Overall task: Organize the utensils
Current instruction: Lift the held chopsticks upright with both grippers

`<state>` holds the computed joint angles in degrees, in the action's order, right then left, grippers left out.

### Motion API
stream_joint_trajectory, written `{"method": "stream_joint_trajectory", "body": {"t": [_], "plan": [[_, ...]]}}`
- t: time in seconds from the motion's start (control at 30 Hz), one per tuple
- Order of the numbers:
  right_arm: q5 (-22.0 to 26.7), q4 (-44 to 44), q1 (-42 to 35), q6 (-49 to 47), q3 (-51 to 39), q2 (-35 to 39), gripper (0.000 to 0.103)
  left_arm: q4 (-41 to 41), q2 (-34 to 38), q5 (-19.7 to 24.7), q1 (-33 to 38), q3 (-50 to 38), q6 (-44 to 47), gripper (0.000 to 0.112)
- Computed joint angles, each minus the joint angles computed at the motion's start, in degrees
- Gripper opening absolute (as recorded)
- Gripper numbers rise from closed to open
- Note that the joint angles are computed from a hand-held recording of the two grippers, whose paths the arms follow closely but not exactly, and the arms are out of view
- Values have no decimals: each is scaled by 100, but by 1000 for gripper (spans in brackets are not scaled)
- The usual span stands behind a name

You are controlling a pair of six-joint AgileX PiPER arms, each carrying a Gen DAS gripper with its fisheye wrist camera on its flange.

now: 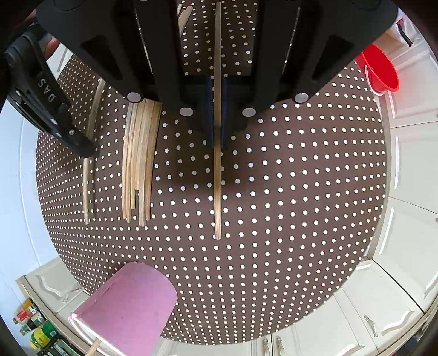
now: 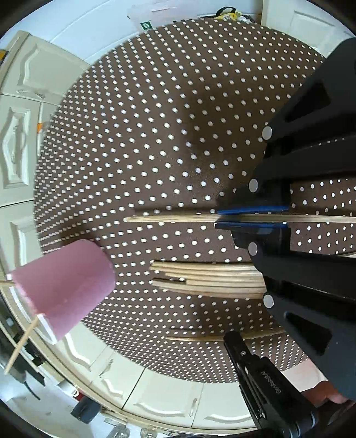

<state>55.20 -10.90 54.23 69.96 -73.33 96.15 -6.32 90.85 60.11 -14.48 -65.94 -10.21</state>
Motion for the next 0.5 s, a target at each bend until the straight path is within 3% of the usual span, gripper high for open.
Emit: {"method": "stream_joint_trajectory", "body": {"t": [0.5], "plan": [[446, -911, -46, 296, -690, -441, 5, 109, -936, 416, 43, -318, -81, 6]]}}
